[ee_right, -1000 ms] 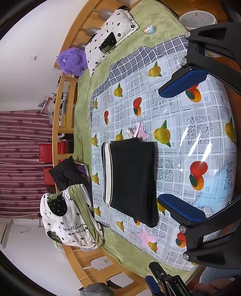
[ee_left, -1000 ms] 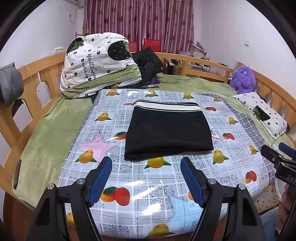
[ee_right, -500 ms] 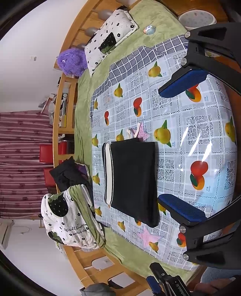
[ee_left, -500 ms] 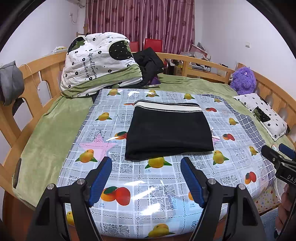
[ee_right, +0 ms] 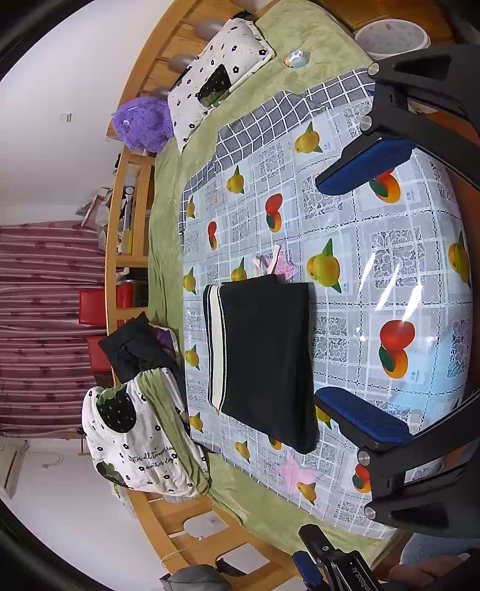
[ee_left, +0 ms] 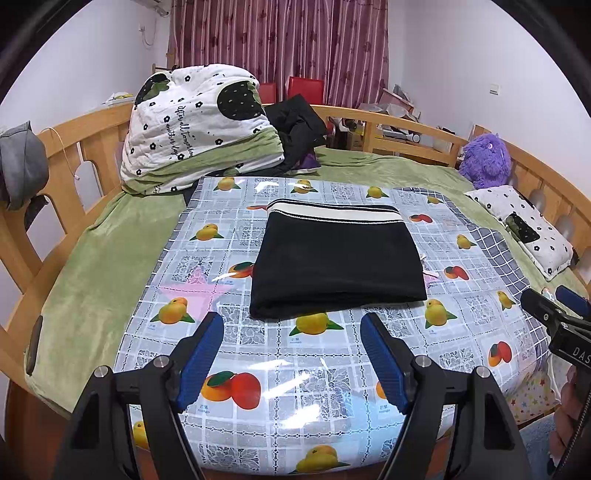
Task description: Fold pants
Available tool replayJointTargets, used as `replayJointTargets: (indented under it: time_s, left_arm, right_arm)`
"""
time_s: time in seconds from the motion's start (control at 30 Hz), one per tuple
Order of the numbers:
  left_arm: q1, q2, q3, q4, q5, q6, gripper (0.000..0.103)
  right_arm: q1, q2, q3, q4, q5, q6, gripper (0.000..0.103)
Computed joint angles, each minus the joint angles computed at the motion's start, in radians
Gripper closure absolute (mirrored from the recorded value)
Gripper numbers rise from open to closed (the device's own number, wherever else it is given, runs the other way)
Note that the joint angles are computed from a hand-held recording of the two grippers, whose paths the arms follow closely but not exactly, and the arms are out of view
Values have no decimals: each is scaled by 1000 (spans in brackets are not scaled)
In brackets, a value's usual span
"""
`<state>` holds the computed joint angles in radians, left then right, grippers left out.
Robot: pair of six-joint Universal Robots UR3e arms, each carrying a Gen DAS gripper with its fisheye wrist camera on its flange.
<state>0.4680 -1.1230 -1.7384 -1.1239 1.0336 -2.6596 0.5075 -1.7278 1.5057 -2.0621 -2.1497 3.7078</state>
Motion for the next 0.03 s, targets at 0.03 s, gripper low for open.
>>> replayJointTargets:
  time_s: [0.03]
  left_arm:
    - [2, 0, 1, -4, -4, 3, 28]
  right_arm:
    - [0, 0, 0, 0, 0, 0, 1]
